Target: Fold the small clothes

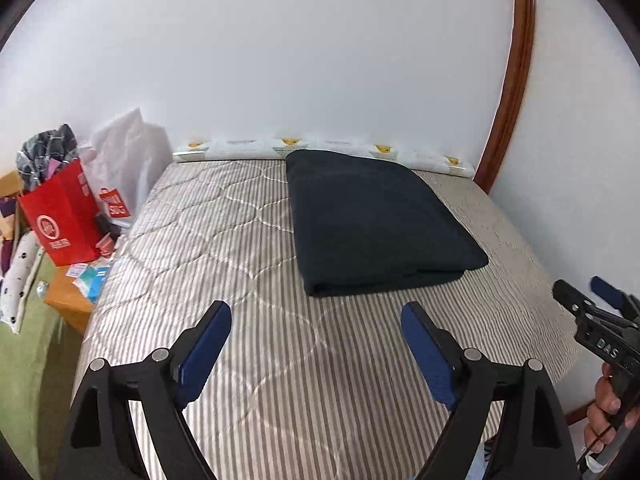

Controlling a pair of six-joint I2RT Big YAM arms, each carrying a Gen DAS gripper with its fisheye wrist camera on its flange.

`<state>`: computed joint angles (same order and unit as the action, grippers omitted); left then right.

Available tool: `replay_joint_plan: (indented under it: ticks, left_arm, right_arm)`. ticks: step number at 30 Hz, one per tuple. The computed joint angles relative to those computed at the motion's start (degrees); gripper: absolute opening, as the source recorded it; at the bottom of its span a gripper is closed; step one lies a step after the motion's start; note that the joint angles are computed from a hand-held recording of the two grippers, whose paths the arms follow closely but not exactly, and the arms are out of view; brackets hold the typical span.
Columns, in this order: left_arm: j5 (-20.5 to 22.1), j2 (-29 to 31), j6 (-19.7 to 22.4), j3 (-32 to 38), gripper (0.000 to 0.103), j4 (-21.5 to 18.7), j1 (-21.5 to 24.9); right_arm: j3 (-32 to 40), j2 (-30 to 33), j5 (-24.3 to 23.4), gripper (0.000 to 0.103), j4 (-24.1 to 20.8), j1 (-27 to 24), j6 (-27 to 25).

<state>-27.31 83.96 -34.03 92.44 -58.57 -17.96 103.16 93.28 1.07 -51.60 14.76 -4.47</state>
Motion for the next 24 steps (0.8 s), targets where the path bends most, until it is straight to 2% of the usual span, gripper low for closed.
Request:
replay_joint_plan:
  ticks: [4, 10, 24]
  left_arm:
    - [-2.96, -1.08, -1.86, -0.17, 0.087, -1.63, -2.10]
    - [-6.17, -1.84, -2.78, -0.64, 0.087, -2.27, -4.56]
    - [-6.87, -2.10, -3.76, -1.04, 0.088, -1.90, -6.18]
  right_arm:
    - [-3.75, -3.79, 2.65, 0.098, 0.89, 0.01, -0.03]
    - [-7.01, -6.72, 1.38, 0.100, 0.88, -1.11, 1.08]
    - [-10.13, -9.33, 0.65, 0.100, 2.30, -2.39, 2.09]
